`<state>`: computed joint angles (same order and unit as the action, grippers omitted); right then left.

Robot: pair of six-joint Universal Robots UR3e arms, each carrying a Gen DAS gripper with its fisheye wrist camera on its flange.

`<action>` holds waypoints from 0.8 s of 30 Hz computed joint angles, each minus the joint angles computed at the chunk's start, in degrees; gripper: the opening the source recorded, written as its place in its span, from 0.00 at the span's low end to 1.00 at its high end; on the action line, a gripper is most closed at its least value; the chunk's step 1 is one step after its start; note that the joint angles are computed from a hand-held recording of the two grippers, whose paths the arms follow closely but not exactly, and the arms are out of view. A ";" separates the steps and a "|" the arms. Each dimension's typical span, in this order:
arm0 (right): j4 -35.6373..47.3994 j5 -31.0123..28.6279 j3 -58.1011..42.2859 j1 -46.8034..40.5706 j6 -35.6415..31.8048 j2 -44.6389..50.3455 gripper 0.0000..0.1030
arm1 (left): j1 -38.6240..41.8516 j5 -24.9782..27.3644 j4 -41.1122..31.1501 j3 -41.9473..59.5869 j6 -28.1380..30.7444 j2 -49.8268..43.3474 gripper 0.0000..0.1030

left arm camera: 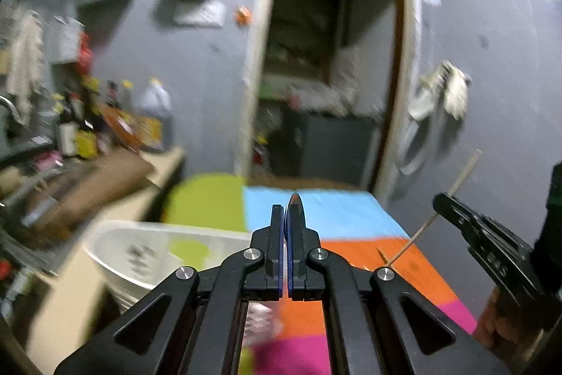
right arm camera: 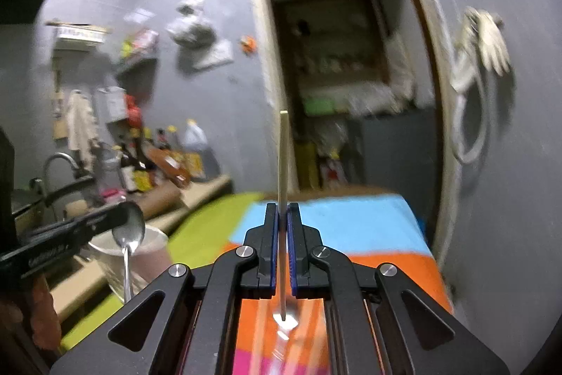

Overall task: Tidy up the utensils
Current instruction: 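Carry the spoon with the left tool into the white holder while the right tool drops the chopstick in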

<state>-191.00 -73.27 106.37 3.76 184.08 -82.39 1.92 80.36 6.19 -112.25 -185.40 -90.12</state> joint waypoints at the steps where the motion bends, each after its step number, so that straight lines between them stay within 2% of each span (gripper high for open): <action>1: -0.45 -0.05 -2.17 1.35 0.09 1.36 0.03 | 1.98 -0.32 0.06 -1.61 0.15 2.32 0.00; 5: 1.06 -0.64 -12.49 6.36 0.64 6.97 0.03 | 8.27 0.75 0.57 -2.60 -0.51 6.03 0.00; 11: 5.76 1.83 -24.64 9.87 1.85 11.67 0.03 | 15.60 3.74 4.96 -3.37 0.60 7.15 0.00; 12: 6.94 2.02 -27.23 10.56 1.82 12.89 0.03 | 15.62 5.36 6.39 -3.57 1.33 6.64 0.00; 15: 9.59 2.34 -31.98 12.05 2.19 15.36 0.03 | 12.45 14.57 10.90 -0.61 4.76 0.87 0.00; 18: 11.45 2.60 -33.94 13.03 1.98 16.69 0.03 | 10.50 18.77 16.54 0.16 8.15 -4.55 0.00; 21: 13.10 2.64 -33.79 13.82 0.93 16.72 0.03 | 9.23 20.58 18.52 1.41 10.15 -9.13 0.00; 24: 15.39 2.99 -33.72 14.14 -0.21 16.85 0.03 | 9.53 18.92 17.89 1.59 9.84 -11.10 0.00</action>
<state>-175.61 -70.28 72.65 17.90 183.87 -65.53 11.45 99.28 24.07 -110.66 -175.55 -101.22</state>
